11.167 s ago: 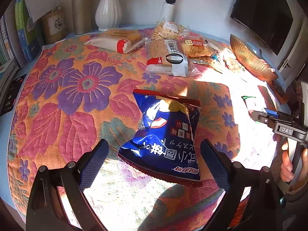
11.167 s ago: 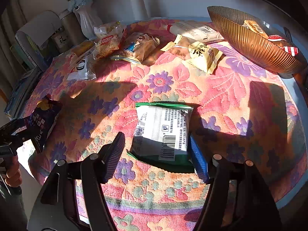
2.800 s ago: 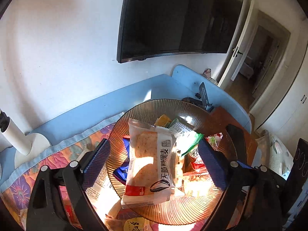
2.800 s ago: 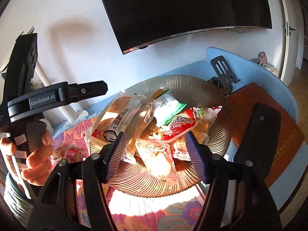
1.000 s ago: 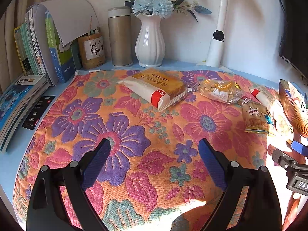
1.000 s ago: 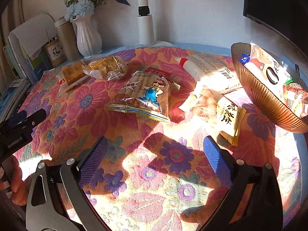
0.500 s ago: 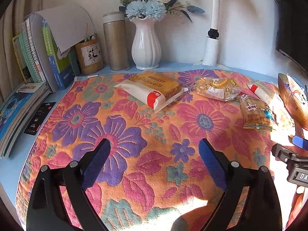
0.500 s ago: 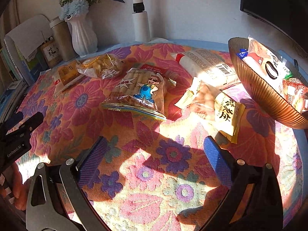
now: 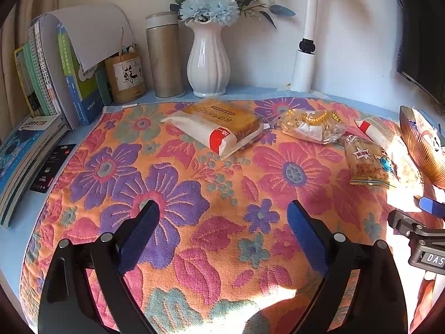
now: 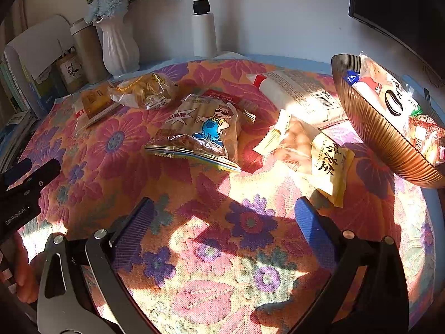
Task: Organize snacks
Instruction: 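Grasp white stick-snack bag with left tool while right tool grasps cartoon-boy snack bag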
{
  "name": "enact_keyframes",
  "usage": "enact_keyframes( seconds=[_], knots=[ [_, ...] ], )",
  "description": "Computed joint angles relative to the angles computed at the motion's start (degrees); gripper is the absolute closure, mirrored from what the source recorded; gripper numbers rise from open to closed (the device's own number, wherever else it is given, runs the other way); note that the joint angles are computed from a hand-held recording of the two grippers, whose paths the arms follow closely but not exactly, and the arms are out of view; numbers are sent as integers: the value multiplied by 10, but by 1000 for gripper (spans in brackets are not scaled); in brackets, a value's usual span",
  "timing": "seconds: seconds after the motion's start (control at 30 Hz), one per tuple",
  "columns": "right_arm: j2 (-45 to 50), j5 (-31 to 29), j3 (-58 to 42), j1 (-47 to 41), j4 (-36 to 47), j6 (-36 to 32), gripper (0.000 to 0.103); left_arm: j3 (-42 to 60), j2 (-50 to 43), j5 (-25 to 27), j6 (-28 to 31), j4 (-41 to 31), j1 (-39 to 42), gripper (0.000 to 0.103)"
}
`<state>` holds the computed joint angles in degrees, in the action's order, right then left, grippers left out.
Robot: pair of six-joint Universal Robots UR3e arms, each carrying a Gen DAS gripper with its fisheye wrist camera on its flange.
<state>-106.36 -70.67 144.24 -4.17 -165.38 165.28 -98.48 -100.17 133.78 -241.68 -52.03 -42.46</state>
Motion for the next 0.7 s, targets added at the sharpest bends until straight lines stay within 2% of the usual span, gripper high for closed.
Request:
enact_keyframes(
  seconds=[0.2,0.27,0.37,0.43,0.53,0.6,0.7],
  knots=[
    [1,-2,-3,4,2,-1,3,-4,1,-10,11,10,4,11],
    [-16,20,1,-14,22,-11,3,-17,11,-36,40,37,14,11],
    [-78,113,7,-79,114,-64,3,-67,63,-168,158,139,68,11],
    [-86,153,-17,-98,173,-82,3,-54,84,-240,247,153,104,11],
    [-26,180,-87,-86,207,-53,3,16,71,-319,381,137,156,7],
    [39,151,-141,-48,184,2,3,73,38,-383,458,117,197,6],
    [121,101,-204,6,152,50,3,169,-41,-434,530,69,246,6]
  ],
)
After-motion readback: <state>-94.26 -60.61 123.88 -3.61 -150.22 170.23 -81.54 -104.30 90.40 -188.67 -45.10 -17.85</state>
